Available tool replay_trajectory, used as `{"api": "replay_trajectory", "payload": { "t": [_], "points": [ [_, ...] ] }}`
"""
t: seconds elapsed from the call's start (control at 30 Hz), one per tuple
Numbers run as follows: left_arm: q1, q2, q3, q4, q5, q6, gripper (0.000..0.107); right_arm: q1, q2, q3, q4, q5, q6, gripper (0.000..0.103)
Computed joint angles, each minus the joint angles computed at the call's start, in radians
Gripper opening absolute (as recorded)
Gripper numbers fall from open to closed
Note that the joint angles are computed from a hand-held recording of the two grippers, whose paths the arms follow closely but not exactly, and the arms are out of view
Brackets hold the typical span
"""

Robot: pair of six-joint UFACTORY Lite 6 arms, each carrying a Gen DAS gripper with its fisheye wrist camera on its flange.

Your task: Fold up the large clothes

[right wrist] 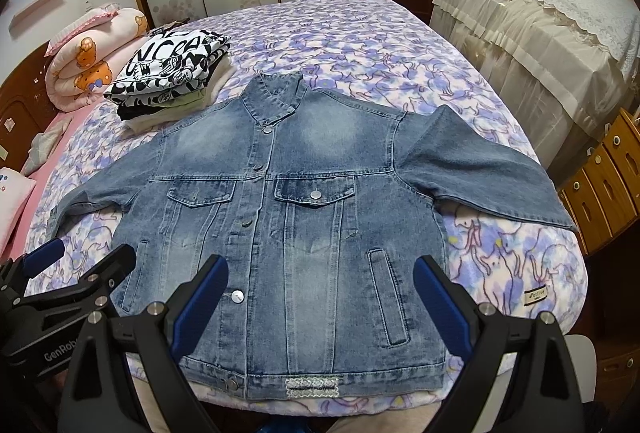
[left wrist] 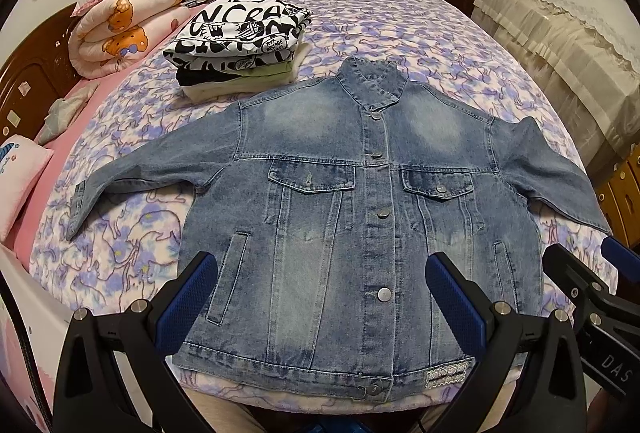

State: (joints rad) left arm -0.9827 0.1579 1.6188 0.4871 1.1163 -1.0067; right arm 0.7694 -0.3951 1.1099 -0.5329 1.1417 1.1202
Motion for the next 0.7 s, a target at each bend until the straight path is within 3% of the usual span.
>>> {"api": "replay_trajectory", "payload": {
  "t": [0.7],
  "points": [
    [-0.014, 0.009, 0.001, -0.006, 0.004, -0.004, 0.103, 0.007, -0.003, -0.021, 0.002, -0.009, 0.011, 0.094]
  ]
}}
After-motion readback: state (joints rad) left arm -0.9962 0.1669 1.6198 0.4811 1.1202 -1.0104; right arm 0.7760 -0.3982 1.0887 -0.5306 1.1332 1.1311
